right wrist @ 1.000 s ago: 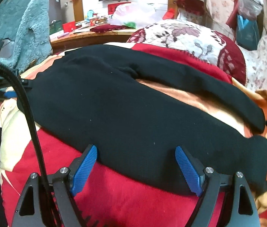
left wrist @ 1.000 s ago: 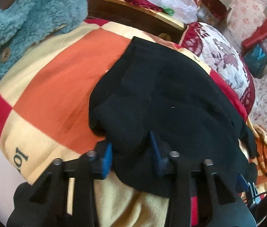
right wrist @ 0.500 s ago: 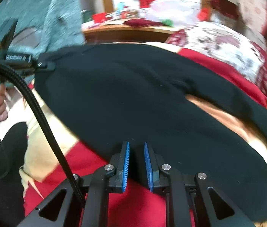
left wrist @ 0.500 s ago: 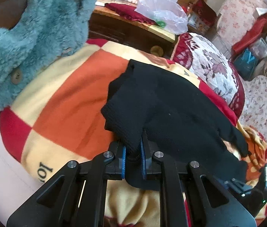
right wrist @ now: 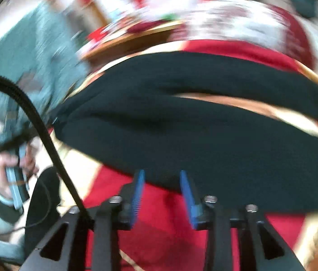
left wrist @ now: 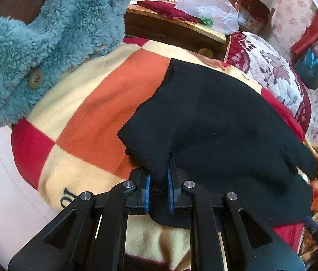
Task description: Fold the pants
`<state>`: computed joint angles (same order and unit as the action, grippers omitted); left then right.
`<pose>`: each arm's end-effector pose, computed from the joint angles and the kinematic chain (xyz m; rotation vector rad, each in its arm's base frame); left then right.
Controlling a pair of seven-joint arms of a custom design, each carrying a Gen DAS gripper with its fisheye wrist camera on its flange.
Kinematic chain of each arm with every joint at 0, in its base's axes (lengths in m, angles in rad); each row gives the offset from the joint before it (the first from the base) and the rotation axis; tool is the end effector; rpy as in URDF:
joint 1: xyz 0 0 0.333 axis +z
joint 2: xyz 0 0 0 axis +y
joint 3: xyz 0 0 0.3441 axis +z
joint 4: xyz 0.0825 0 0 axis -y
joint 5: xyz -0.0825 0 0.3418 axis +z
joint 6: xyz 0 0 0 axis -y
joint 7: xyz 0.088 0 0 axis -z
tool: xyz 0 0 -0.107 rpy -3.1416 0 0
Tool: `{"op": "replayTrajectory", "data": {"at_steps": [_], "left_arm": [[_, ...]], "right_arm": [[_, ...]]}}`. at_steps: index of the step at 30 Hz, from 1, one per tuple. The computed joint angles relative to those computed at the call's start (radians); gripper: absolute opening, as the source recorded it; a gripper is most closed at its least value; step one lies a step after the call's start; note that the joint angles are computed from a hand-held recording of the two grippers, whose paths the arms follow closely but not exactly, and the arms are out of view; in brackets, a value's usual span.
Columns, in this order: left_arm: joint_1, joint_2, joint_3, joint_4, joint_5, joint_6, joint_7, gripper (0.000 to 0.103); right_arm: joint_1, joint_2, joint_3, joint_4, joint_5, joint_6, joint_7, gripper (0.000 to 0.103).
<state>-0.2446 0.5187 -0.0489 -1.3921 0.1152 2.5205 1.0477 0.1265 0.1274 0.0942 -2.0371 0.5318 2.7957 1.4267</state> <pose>0.6966 -0.2021 0.5177 -2.1025 1.7704 -0.7671 0.5770 0.1028 0.5013 -1.6608 1.8078 -0.2102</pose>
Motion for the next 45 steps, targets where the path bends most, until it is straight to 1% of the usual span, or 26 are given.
{"op": "replayTrajectory", "data": {"at_steps": [4, 8, 10, 13, 15, 16, 18, 20, 21, 22, 24, 26, 27, 28, 31, 32, 33, 34, 35, 36, 37, 39, 41, 42, 43, 45], "left_arm": [[0.014, 0.003, -0.012, -0.003, -0.029, -0.009, 0.014, 0.011], [-0.006, 0.010, 0.003, 0.012, -0.003, -0.031, -0.002, 0.011], [-0.005, 0.020, 0.001, 0.029, -0.004, -0.049, -0.005, 0.011], [0.003, 0.027, -0.007, 0.041, -0.018, -0.067, -0.004, 0.011], [0.002, 0.028, -0.007, 0.043, -0.018, -0.072, -0.006, 0.011], [0.002, 0.028, -0.006, 0.043, -0.016, -0.073, -0.005, 0.011], [0.000, 0.028, -0.004, 0.042, -0.009, -0.076, -0.003, 0.011], [0.001, 0.028, -0.005, 0.045, -0.009, -0.083, -0.001, 0.011], [0.003, 0.027, -0.007, 0.044, -0.011, -0.085, 0.001, 0.011], [0.003, 0.027, -0.008, 0.045, -0.012, -0.086, 0.001, 0.011], [0.002, 0.026, -0.007, 0.040, -0.009, -0.081, 0.000, 0.012], [0.001, 0.026, -0.006, 0.044, -0.009, -0.087, -0.002, 0.012], [-0.001, 0.025, -0.004, 0.043, -0.006, -0.088, -0.007, 0.012], [-0.003, 0.026, -0.002, 0.046, -0.002, -0.091, -0.009, 0.012], [-0.010, 0.021, 0.002, 0.036, 0.013, -0.088, -0.016, 0.012], [-0.012, 0.019, 0.002, 0.032, 0.017, -0.084, -0.018, 0.012], [-0.012, 0.018, 0.001, 0.029, 0.018, -0.082, -0.019, 0.012], [-0.011, 0.016, -0.001, 0.027, 0.015, -0.080, -0.021, 0.012], [-0.009, 0.012, -0.004, 0.020, 0.012, -0.076, -0.020, 0.012], [-0.005, 0.003, -0.008, 0.007, 0.006, -0.068, -0.015, 0.012], [-0.003, -0.003, -0.011, -0.002, 0.004, -0.060, -0.012, 0.012], [0.002, -0.009, -0.017, -0.017, -0.005, -0.048, 0.001, 0.013], [0.005, -0.003, -0.020, -0.008, -0.013, -0.066, 0.011, 0.017], [0.012, -0.005, -0.026, -0.013, -0.029, -0.067, 0.015, 0.023], [0.022, -0.011, -0.033, -0.020, -0.049, -0.073, 0.020, 0.026], [0.039, -0.028, -0.043, -0.036, -0.080, -0.097, 0.037, 0.049]], "right_arm": [[-0.016, -0.081, -0.089, -0.136, -0.168, 0.045, 0.275, 0.050], [-0.049, -0.081, -0.123, -0.165, -0.229, 0.038, 0.482, 0.053], [-0.062, -0.076, -0.114, -0.167, -0.178, 0.052, 0.469, 0.055], [-0.073, -0.063, -0.111, -0.166, -0.164, 0.082, 0.513, 0.056], [-0.093, -0.050, -0.093, -0.157, -0.053, 0.109, 0.471, 0.056], [-0.095, -0.040, -0.092, -0.148, -0.052, 0.114, 0.474, 0.056], [-0.113, -0.016, -0.071, -0.123, -0.008, 0.106, 0.401, 0.056], [-0.122, -0.021, -0.063, -0.127, 0.010, 0.118, 0.371, 0.045], [-0.129, -0.031, -0.054, -0.132, 0.048, 0.116, 0.346, 0.036], [-0.135, -0.043, -0.050, -0.138, 0.091, 0.105, 0.316, 0.036], [-0.118, -0.077, -0.069, -0.163, 0.057, 0.078, 0.376, 0.036], [-0.098, -0.107, -0.075, -0.197, 0.097, 0.097, 0.371, 0.046], [-0.089, -0.099, -0.083, -0.192, 0.103, 0.092, 0.378, 0.062], [-0.084, -0.107, -0.087, -0.210, 0.122, 0.088, 0.378, 0.066], [-0.080, -0.071, -0.087, -0.192, 0.262, 0.104, 0.283, 0.066], [-0.081, -0.057, -0.083, -0.181, 0.277, 0.131, 0.248, 0.065], [-0.083, -0.052, -0.080, -0.177, 0.275, 0.150, 0.225, 0.046], [-0.090, -0.048, -0.072, -0.172, 0.293, 0.157, 0.185, 0.021], [-0.102, -0.045, -0.058, -0.161, 0.357, 0.152, 0.111, 0.010], [-0.104, -0.052, -0.054, -0.163, 0.385, 0.152, 0.082, 0.006], [-0.098, -0.065, -0.057, -0.173, 0.368, 0.158, 0.087, 0.006], [-0.081, -0.091, -0.077, -0.194, 0.239, 0.154, 0.173, 0.006], [-0.071, -0.092, -0.108, -0.193, -0.009, 0.099, 0.353, 0.006], [-0.060, -0.080, -0.129, -0.174, -0.069, 0.042, 0.395, 0.007], [-0.077, -0.070, -0.114, -0.160, -0.059, 0.014, 0.403, 0.009], [-0.086, -0.071, -0.109, -0.151, -0.009, -0.008, 0.409, 0.016]]}}
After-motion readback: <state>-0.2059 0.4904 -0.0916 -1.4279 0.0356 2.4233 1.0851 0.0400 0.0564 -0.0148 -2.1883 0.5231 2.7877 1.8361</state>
